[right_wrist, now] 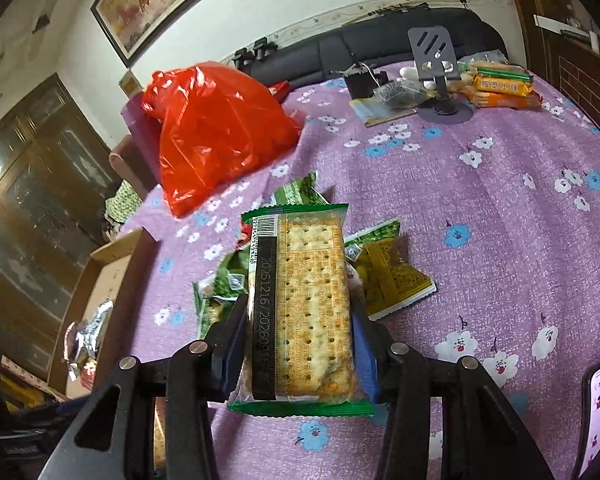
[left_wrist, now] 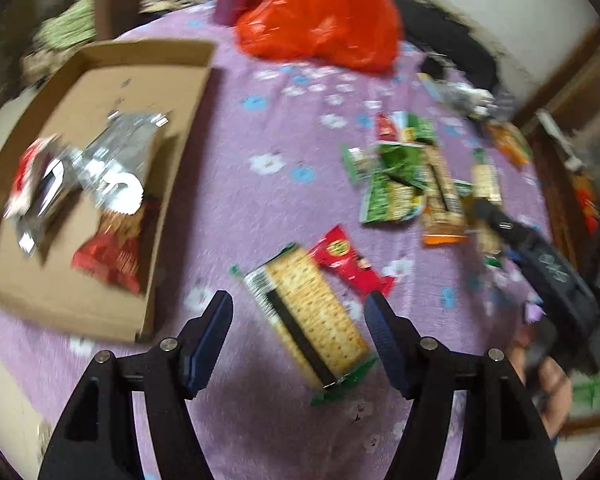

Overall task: Organize snacks
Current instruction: 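Grasp a cracker pack with right tool while left tool grasps another cracker pack, then carry both cracker packs into the cardboard box and release them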

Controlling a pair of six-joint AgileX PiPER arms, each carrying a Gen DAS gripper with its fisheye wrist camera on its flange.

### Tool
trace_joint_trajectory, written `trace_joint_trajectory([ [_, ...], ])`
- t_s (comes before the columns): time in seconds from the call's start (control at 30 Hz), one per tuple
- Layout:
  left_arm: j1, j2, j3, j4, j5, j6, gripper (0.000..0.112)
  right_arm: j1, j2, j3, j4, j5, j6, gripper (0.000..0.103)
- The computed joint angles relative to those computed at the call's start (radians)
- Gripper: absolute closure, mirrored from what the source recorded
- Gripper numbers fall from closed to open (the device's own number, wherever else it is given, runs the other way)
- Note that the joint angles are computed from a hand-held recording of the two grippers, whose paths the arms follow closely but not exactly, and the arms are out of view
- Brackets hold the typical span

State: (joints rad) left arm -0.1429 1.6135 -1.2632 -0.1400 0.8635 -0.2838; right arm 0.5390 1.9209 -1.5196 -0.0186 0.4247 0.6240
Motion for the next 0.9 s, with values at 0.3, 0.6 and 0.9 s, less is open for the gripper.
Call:
trace_joint_trajectory([
  [0.3,-0.172,0.038,0.042,0.331,-0.02,-0.332,0.044,0.001,-0.038,0.043,0.092,-0.036,-0.098,0.053],
  [0.6,-0.214,0.046,0.124,0.458,-0.163,-0.322,0.059,0.018,-0.039,0.047,0.075,-0.038,-0.112,0.053],
  [0.9,-0.166,-0.01,0.202,0.376,-0.276,-0.171,0.067,0.079,-0.007,0.007,0.043,-0.028,-0.172,0.053],
])
